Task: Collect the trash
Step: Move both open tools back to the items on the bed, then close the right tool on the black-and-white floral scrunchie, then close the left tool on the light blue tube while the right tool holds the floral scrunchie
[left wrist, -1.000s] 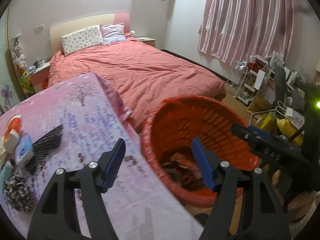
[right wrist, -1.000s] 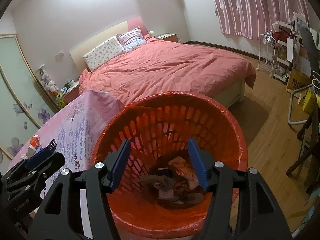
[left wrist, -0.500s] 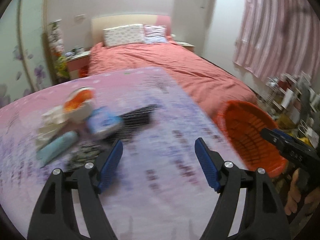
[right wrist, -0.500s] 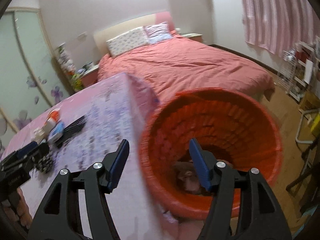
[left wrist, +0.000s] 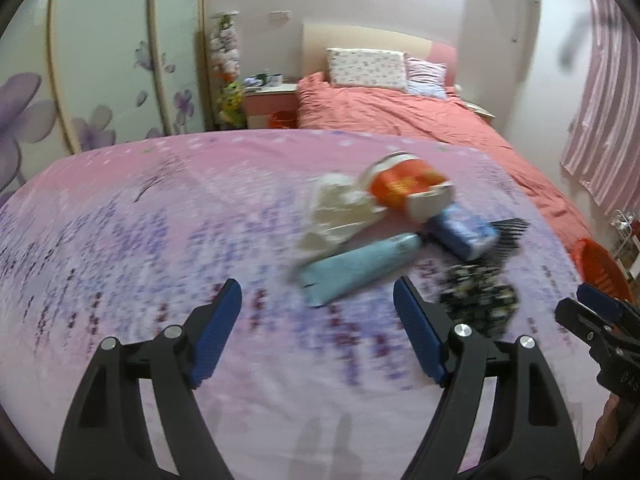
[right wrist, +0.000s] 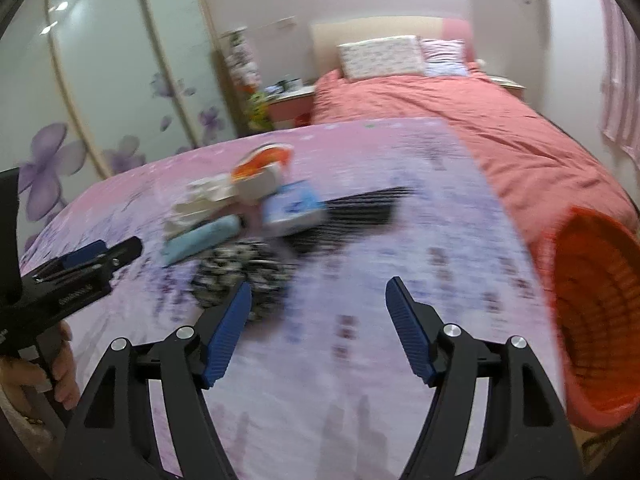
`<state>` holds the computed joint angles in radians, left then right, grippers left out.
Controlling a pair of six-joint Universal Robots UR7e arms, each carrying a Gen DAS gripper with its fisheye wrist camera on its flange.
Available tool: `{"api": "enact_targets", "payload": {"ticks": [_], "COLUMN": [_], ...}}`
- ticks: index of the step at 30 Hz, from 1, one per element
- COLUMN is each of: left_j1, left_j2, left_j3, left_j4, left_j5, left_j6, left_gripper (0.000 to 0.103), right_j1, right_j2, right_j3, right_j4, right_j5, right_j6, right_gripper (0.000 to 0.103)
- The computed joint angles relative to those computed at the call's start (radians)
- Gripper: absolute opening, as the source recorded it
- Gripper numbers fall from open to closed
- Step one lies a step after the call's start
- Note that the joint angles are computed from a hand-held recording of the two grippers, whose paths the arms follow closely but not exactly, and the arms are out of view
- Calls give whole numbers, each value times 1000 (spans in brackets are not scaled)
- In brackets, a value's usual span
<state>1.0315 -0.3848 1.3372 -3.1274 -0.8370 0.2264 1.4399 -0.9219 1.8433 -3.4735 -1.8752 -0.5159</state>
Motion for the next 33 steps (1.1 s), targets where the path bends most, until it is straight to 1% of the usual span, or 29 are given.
{"api": "enact_targets", "payload": {"ticks": [4,7,10,11,13,14,15,16,17,19,20,22,25,30,33], "left_j1": [23,28,32,33,32,31,30,29,27,24,24,21,19,15,14], "left_j2": [-18,-21,-19,-17,-8,-1,4,11,21,42,52,78,116,179,211], "left_j3": [12,20,17,14,5,-2,-8,-17,-29,-59,-72,-113,-173,-283,-346], "left_j4": [-1,-14,-11,-8,-8,-5,0,6,14,37,49,82,128,198,247], "left_j5": [-2,-12,-45,-57,-75,-81,-87,-93,-97,-102,-106,-113,-118,-103,-89], "left_j6": [13,30,49,55,71,81,86,92,98,108,111,123,138,167,189], "left_gripper": [78,78,78,78,78,78,78,78,78,78,78,77,76,75,71], "right_j1": [26,43,53,55,52,48,46,45,40,32,31,24,6,-10,-13], "right_j2": [59,106,144,159,164,168,162,157,144,128,122,112,88,68,63], "right_j3": [-61,-117,-158,-176,-185,-182,-177,-172,-163,-143,-131,-114,-101,-78,-72], "right_j4": [61,113,127,136,159,133,135,130,137,125,96,67,68,60,62], "right_j5": [-8,-40,-89,-109,-120,-118,-119,-123,-118,-114,-135,-153,-151,-135,-127], "right_j6": [8,11,-2,-3,11,7,12,15,24,31,26,27,49,72,74], "right_gripper": [70,70,70,63,47,37,31,23,20,18,18,18,18,19,19]}}
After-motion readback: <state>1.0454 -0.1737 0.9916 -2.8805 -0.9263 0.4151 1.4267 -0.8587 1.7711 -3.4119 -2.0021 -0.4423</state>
